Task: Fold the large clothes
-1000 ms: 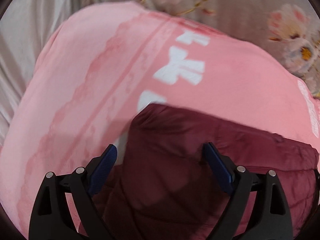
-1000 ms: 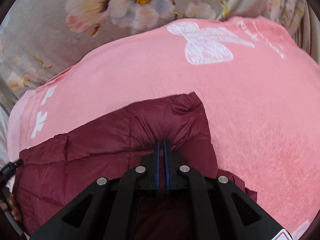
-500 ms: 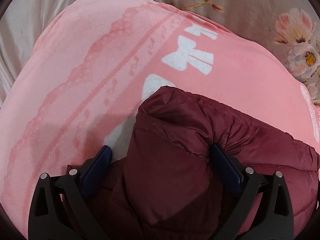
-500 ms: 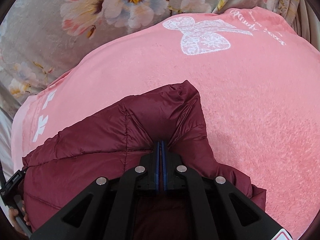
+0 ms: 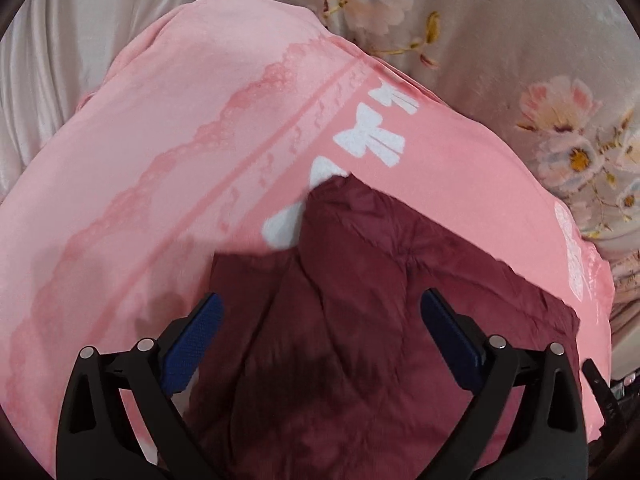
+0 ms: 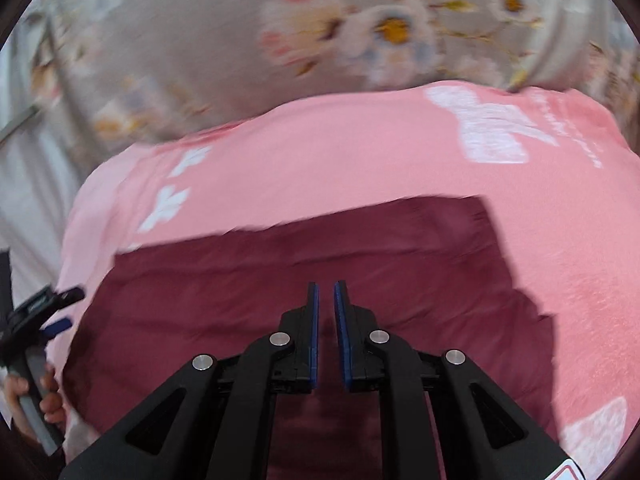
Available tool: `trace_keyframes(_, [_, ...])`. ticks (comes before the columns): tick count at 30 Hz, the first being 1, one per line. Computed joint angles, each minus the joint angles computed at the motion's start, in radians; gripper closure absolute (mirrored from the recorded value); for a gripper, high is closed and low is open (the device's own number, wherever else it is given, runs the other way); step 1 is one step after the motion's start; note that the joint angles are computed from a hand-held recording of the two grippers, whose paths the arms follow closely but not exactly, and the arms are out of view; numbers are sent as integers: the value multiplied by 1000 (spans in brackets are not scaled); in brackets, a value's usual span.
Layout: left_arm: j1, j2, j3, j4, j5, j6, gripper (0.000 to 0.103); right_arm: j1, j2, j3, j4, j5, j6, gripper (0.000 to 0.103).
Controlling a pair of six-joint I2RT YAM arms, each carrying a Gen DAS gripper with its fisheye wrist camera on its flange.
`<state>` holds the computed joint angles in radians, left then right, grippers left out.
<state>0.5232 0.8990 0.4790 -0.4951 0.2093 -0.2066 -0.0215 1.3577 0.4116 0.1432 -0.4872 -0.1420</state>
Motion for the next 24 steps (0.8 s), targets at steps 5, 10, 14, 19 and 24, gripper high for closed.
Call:
trace_keyframes(5, [-320, -156, -25, -151, -158, -103, 6, 240, -9, -90, 62, 132, 73, 91])
trace_keyframes(10, [-669, -81, -79, -100, -383, -291, 6, 352, 109, -153, 234, 260, 95, 91])
trace_keyframes(14, [-804, -15, -115, -42, -527, -364, 6, 370, 179, -167, 324, 295, 88, 92])
trace_keyframes(19, [-857, 26, -134, -8, -587, -406, 5, 405, 239, -211, 471, 349, 80, 92])
trace_keyframes(24, [-899, 61, -143, 22, -639, -432, 5, 416, 278, -243, 573, 365, 84, 92])
